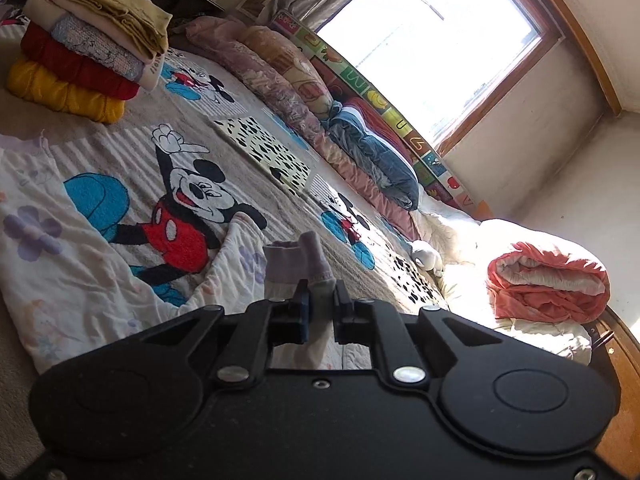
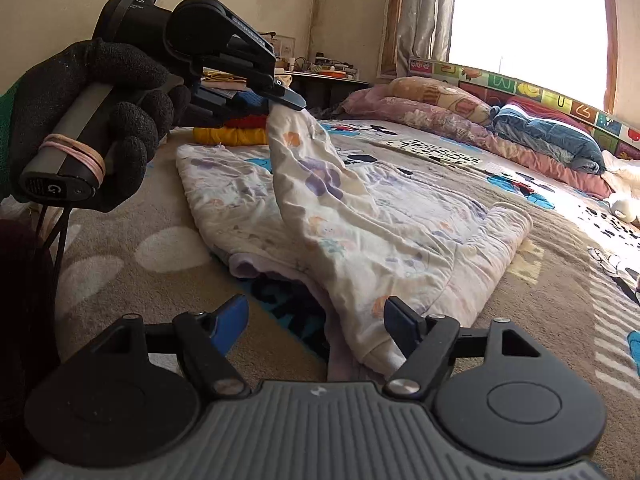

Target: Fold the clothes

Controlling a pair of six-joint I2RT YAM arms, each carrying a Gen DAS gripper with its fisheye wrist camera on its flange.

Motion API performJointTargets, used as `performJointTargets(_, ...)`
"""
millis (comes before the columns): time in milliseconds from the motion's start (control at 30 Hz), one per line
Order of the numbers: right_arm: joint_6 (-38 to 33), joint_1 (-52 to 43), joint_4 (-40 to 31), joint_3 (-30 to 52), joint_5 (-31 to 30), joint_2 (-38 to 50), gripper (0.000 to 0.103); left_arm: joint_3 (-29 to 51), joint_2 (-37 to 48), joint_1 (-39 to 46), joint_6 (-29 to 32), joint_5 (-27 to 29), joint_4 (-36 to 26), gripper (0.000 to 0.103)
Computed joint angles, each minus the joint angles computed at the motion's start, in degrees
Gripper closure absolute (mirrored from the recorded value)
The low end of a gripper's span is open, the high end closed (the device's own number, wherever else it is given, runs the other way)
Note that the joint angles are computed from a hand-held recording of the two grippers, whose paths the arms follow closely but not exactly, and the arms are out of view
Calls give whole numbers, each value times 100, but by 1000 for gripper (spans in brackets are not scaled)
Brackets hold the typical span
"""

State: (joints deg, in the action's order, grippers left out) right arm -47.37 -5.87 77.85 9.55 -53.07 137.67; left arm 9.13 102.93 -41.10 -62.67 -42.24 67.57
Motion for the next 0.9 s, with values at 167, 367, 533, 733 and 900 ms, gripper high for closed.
performJointTargets(167,-322,-33,-949,151,104,-311,28,1023,-270,163,424,386,-1262,95)
performJointTargets(367,-303,-374,-2079,449,-212,-732,28,2148,308,373,600,837,-1990,95)
performJointTargets(533,-471,-256,-2373,516,-36,-743,25,3071,969,559,655,1231,-2486,95)
performJointTargets(733,-944,-358,-3355,733,-98,-1007,22,4244,1763,791,805,1762,-3288,96)
performJointTargets(900,-1246,-539,-4453,1054,-285,-1194,22,4867,2230,896,859,1993,-3694,96)
